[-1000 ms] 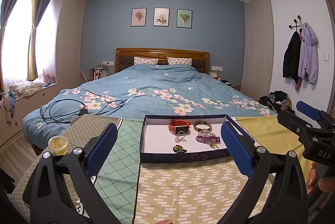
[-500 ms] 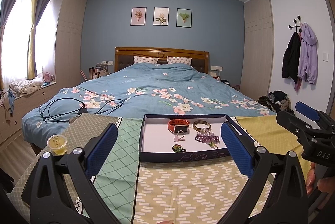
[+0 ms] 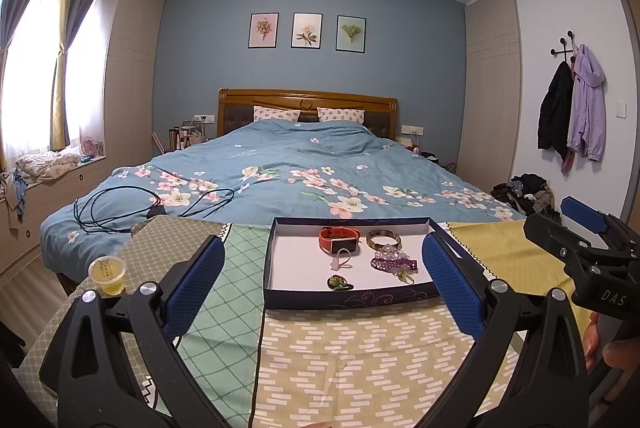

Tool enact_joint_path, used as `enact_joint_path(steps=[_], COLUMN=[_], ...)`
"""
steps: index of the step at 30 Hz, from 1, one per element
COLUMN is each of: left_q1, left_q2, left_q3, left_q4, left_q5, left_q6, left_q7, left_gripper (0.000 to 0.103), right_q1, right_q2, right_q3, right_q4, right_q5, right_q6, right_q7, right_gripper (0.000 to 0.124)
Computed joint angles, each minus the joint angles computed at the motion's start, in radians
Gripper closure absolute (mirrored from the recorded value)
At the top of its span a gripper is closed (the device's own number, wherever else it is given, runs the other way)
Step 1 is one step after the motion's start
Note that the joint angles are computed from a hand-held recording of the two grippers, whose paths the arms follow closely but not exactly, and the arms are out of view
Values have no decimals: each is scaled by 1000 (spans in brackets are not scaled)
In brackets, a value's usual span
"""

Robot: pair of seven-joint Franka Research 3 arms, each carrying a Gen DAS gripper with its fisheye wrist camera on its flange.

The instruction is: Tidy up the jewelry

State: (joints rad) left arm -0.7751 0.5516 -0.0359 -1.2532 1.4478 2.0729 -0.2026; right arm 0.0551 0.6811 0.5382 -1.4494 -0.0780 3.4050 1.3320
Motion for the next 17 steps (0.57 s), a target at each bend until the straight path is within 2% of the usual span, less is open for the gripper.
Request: enact_joint_path(steps=[9, 12, 15, 17], left_q1=[0, 16, 39, 55], left_q2=[1, 1, -3, -4], left_q3=[1, -6, -16, -20], left_q4=[0, -1, -8, -9], left_q5=[2, -31, -88, -134], left_q6=[-6, 13, 21, 15], left_q7=[2, 20, 64, 95], left_gripper=[6, 6, 6, 6], right_q1=[6, -12, 30, 54], right_q2=[1, 10, 1, 19], right_q3=[-8, 12, -69, -133], right_q4=[1, 11, 42, 116], right_q5=[4, -1, 62, 106], right_q6=[-6, -32, -109, -246], right_q7=[-1, -12, -30, -27], right_gripper=[28, 28, 28, 28])
